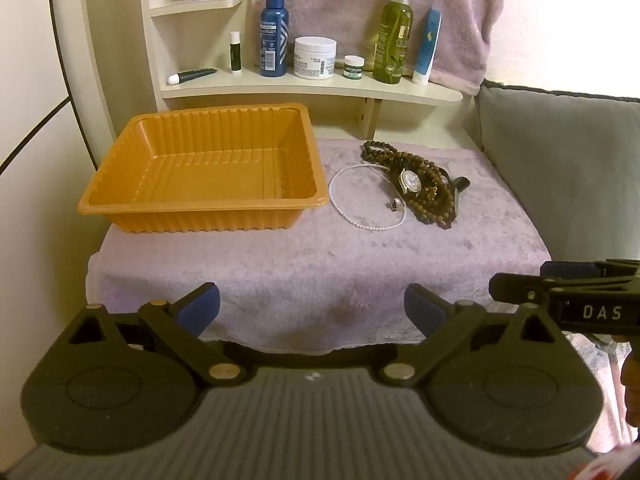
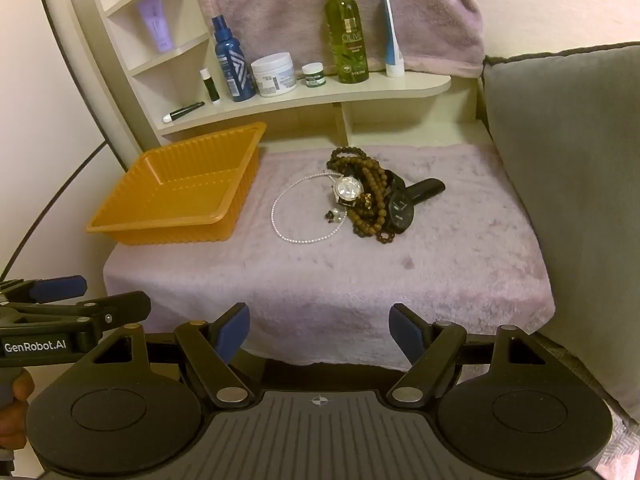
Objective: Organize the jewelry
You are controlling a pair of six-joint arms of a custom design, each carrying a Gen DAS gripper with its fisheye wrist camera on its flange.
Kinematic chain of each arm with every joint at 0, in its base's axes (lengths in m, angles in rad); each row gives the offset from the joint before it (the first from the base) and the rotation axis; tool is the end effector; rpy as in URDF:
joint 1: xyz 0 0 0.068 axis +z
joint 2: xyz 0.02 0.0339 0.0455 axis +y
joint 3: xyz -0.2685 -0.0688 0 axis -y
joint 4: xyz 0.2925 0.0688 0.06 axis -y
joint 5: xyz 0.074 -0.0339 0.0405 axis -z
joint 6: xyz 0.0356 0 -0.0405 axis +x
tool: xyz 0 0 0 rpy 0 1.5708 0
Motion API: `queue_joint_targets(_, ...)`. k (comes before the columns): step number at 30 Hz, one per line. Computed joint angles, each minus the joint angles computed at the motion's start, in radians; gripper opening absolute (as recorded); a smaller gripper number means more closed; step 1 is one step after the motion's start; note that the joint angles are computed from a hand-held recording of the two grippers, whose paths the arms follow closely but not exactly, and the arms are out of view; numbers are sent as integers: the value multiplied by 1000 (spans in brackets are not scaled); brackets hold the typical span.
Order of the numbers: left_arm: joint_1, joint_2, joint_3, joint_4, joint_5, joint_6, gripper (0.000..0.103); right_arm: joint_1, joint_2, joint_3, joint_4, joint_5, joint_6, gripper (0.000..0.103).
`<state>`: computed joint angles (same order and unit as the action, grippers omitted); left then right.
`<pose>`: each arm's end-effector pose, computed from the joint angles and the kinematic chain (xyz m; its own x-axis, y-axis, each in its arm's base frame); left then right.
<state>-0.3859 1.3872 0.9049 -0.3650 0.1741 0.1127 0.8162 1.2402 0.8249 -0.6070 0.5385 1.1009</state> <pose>0.3035 -0.1300 0.2132 -0.6363 0.3781 -0.6724 0.5520 0.8321 -0.0546 0.2046 0.1909 0.2151 -0.6590 0.4165 -0.6263 0.3209 0.9088 0.2667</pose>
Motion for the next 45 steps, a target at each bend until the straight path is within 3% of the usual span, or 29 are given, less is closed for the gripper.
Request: queue_joint_targets(45, 10, -10, 12, -19, 11, 3, 98, 2, 5, 7, 0, 5, -2, 77)
